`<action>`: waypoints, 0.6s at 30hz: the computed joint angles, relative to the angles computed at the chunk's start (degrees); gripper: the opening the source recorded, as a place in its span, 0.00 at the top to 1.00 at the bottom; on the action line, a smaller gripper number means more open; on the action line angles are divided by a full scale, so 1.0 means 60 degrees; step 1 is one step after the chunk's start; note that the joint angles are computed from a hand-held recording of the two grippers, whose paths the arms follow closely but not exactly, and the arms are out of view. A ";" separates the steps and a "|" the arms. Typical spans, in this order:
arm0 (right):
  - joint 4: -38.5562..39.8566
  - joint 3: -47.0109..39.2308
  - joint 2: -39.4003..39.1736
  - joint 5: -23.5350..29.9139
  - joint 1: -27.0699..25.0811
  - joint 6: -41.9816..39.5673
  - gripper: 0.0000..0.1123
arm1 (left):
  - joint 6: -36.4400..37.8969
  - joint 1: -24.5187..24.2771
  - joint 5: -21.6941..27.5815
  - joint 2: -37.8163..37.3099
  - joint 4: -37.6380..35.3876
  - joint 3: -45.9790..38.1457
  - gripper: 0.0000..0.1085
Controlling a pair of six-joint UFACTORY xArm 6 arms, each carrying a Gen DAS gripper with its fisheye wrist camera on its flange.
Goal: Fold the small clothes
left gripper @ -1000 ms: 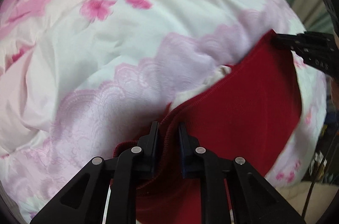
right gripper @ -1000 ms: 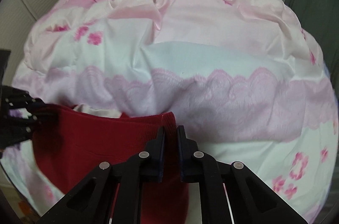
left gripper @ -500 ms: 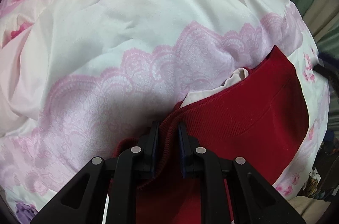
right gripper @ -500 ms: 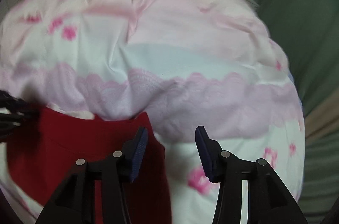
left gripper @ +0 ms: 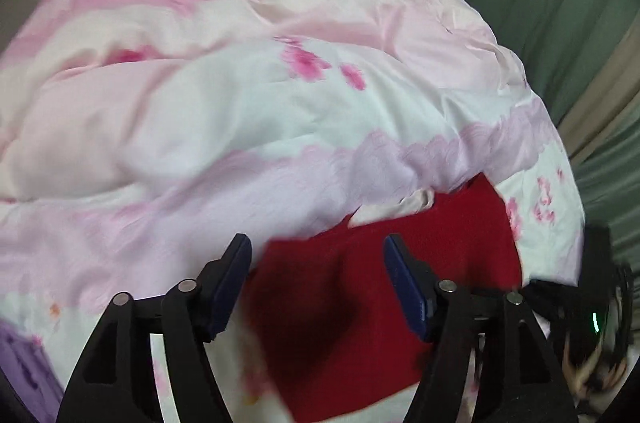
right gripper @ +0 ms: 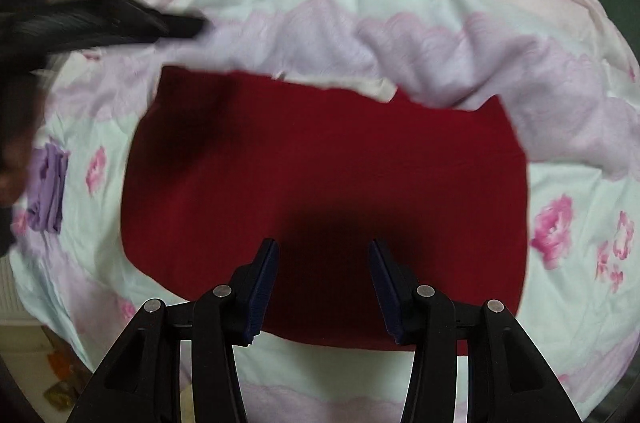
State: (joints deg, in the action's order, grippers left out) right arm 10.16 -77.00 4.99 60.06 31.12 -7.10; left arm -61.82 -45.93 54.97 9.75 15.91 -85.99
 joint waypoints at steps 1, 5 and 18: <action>0.0030 -0.0044 0.0096 0.0019 0.0042 -0.0023 0.58 | -0.0230 -0.0161 0.0075 -0.0387 0.0185 0.0437 0.34; -0.0632 -0.0236 0.0538 -0.0211 0.0309 0.0221 0.58 | -0.1365 -0.0889 -0.0233 -0.1768 0.0002 0.2592 0.31; -0.1874 -0.0955 0.1683 -0.0166 0.0649 0.1130 0.58 | -0.3757 -0.0806 -0.5594 -0.2170 -0.1006 0.6178 0.31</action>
